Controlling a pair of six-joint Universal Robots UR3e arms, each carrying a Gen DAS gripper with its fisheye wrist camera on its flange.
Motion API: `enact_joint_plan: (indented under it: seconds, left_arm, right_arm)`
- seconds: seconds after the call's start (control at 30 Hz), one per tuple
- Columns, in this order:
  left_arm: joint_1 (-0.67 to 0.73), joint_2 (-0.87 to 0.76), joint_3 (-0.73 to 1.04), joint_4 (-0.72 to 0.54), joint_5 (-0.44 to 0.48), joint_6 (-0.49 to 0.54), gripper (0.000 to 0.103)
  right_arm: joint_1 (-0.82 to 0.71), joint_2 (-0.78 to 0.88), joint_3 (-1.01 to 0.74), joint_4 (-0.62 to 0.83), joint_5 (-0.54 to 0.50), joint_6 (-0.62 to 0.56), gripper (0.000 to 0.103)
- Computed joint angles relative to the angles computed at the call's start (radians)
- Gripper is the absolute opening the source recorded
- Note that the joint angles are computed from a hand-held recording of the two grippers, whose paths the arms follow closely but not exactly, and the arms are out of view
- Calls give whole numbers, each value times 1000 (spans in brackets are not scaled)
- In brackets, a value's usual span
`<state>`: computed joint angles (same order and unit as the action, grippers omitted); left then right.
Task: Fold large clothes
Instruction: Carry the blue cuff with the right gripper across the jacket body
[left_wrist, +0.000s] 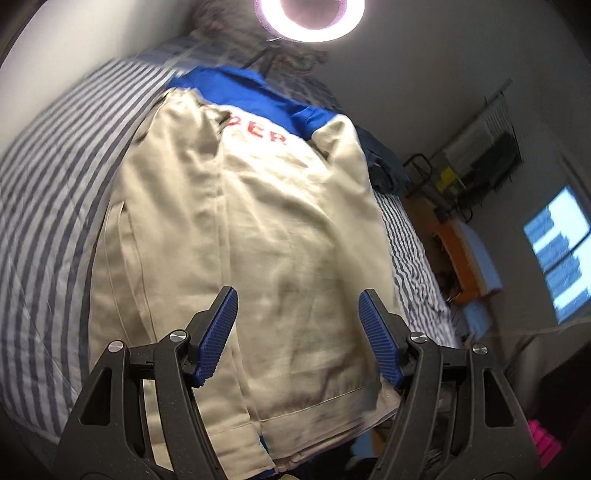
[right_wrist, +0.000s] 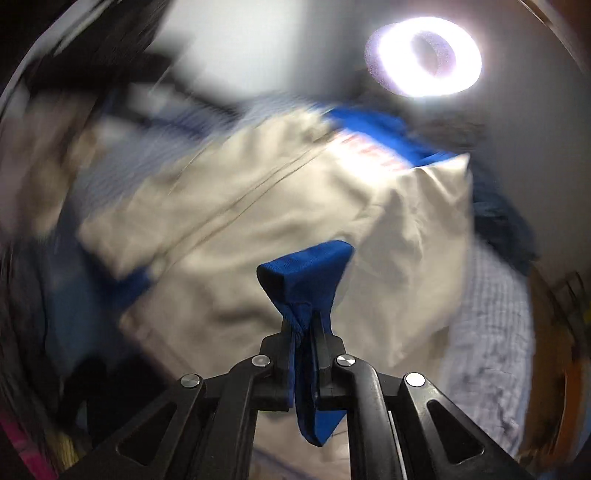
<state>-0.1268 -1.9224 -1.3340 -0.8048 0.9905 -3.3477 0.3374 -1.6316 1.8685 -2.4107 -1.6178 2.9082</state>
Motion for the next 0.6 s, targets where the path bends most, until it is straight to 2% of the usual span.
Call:
enact_joint_plan:
  seconds: [0.2, 0.23, 0.27, 0.33, 0.43, 0.47, 0.53, 0.6]
  left_arm:
    - [-22, -39, 14, -45, -1, 2, 70]
    - [-30, -46, 13, -53, -9, 3, 70]
    - [-38, -57, 20, -66, -18, 3, 70]
    - [-54, -78, 32, -84, -38, -3, 70]
    - [-79, -112, 58, -113, -63, -14, 70]
    - [-92, -128, 78, -128, -60, -18, 70]
    - [-120, -153, 111, -156, -39, -13, 70]
    - [-152, -180, 143, -181, -3, -8, 70]
  right_arm:
    - [39, 10, 64, 21, 6, -42, 4]
    - [21, -12, 68, 42, 32, -43, 9]
    - [-8, -42, 74, 72, 79, -56, 12]
    - [-81, -127, 91, 124, 192, -87, 29]
    - [-232, -266, 93, 265, 411, -179, 33]
    - [-268, -282, 86, 290, 454, -200, 34]
    - [-327, -322, 88, 316, 499, -215, 39]
    - [-406, -341, 86, 329, 528, -205, 39]
